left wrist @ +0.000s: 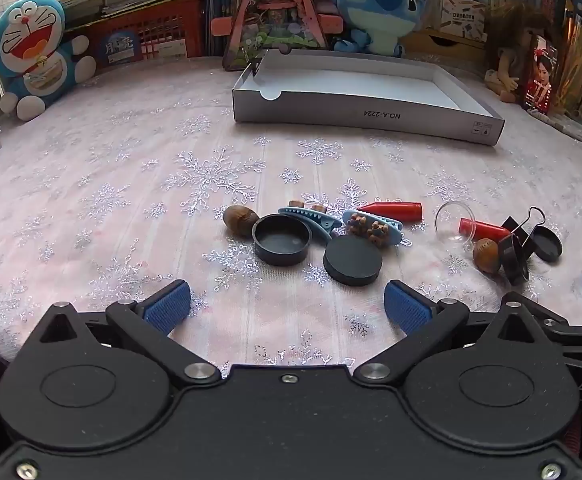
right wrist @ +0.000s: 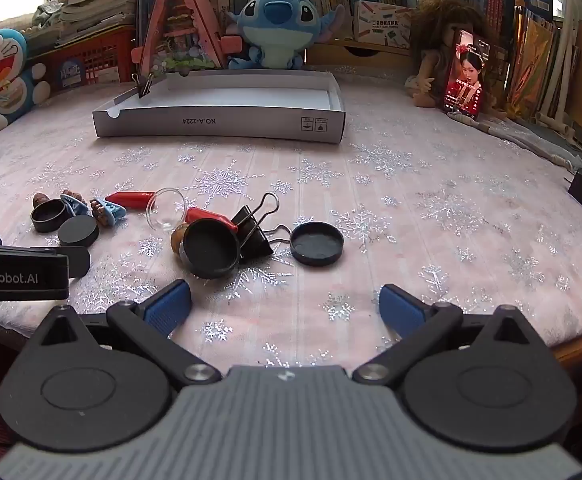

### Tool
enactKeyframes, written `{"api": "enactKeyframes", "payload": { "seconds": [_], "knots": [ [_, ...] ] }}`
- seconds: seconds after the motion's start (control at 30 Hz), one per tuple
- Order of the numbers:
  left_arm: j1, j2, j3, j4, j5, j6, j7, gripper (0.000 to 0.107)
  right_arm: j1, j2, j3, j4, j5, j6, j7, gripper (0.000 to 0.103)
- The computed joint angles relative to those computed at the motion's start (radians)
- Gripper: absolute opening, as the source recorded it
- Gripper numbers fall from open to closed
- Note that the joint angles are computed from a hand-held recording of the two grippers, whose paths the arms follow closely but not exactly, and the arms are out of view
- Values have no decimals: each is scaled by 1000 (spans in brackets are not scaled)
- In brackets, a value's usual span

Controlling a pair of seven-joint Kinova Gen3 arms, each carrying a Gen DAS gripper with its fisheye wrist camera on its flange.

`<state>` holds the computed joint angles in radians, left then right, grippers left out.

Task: Organize rigid objects

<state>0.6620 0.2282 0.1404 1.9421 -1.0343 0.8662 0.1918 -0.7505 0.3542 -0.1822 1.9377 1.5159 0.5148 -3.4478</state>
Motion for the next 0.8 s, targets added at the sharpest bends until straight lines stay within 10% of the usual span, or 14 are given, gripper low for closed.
{"api": "enactKeyframes", "payload": {
  "seconds": [0.8],
  "knots": [
    [-1,0,0,-2,6,0,-7,103,-7,-1,1,-1,-8,7,7,103]
  ]
}}
